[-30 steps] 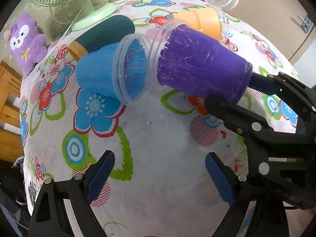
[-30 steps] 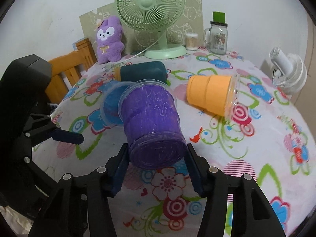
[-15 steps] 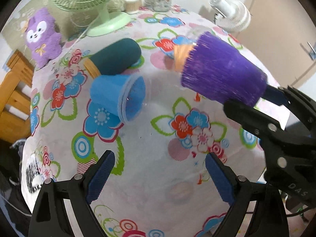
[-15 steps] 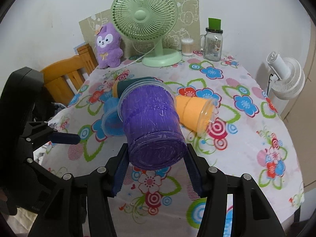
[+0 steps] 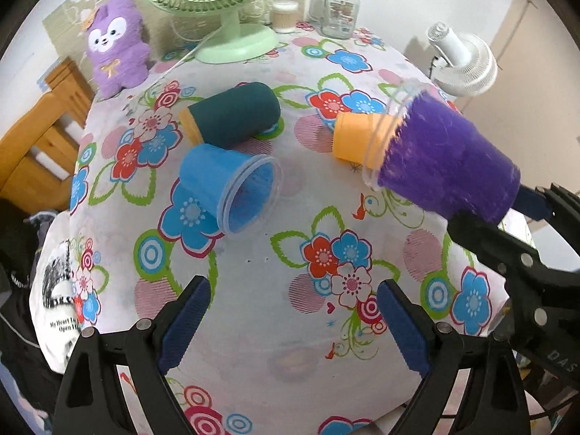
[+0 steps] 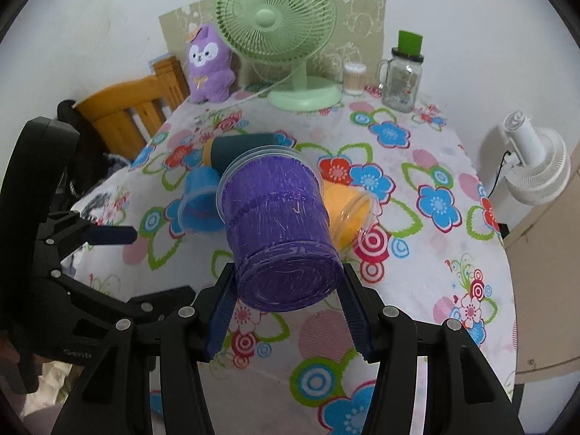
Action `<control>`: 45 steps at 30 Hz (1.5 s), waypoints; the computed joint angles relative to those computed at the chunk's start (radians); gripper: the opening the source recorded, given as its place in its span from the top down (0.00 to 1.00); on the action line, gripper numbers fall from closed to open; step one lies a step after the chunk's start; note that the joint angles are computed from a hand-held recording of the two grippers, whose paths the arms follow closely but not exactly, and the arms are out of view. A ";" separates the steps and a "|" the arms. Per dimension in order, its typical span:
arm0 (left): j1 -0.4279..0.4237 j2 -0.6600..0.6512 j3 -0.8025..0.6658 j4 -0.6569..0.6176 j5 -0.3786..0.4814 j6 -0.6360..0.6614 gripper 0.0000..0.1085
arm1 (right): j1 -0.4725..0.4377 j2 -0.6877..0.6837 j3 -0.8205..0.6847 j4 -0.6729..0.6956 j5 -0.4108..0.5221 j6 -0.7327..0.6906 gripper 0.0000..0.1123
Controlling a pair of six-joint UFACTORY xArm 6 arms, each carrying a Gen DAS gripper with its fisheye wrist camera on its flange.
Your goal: Flip cup upside down
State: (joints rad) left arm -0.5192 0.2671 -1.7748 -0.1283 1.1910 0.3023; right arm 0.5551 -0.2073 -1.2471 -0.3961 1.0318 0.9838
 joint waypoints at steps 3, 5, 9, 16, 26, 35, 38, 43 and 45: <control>-0.006 -0.007 0.009 0.010 -0.001 -0.038 0.13 | -0.011 0.002 -0.015 0.055 0.029 -0.069 0.49; -0.010 -0.013 0.019 0.016 0.000 -0.063 0.13 | -0.021 0.004 -0.023 0.098 0.051 -0.124 0.49; -0.019 -0.023 0.041 0.034 0.002 -0.104 0.13 | -0.048 0.019 -0.044 0.190 0.097 -0.227 0.49; -0.015 -0.028 0.064 0.036 0.004 -0.160 0.13 | -0.085 0.087 -0.110 0.316 0.175 -0.378 0.49; 0.013 0.007 0.036 0.045 0.025 -0.219 0.13 | -0.120 0.224 -0.247 0.406 0.245 -0.473 0.47; 0.034 0.030 -0.034 0.045 0.056 -0.231 0.13 | -0.103 0.213 -0.243 0.333 0.173 -0.413 0.46; 0.033 0.037 -0.069 0.043 0.065 -0.236 0.13 | -0.098 0.176 -0.214 0.276 0.137 -0.348 0.39; 0.021 0.045 -0.136 0.059 0.074 -0.257 0.13 | -0.110 0.099 -0.158 0.217 0.076 -0.223 0.25; 0.011 0.049 -0.168 0.068 0.078 -0.270 0.13 | -0.112 0.080 -0.154 0.188 0.075 -0.178 0.23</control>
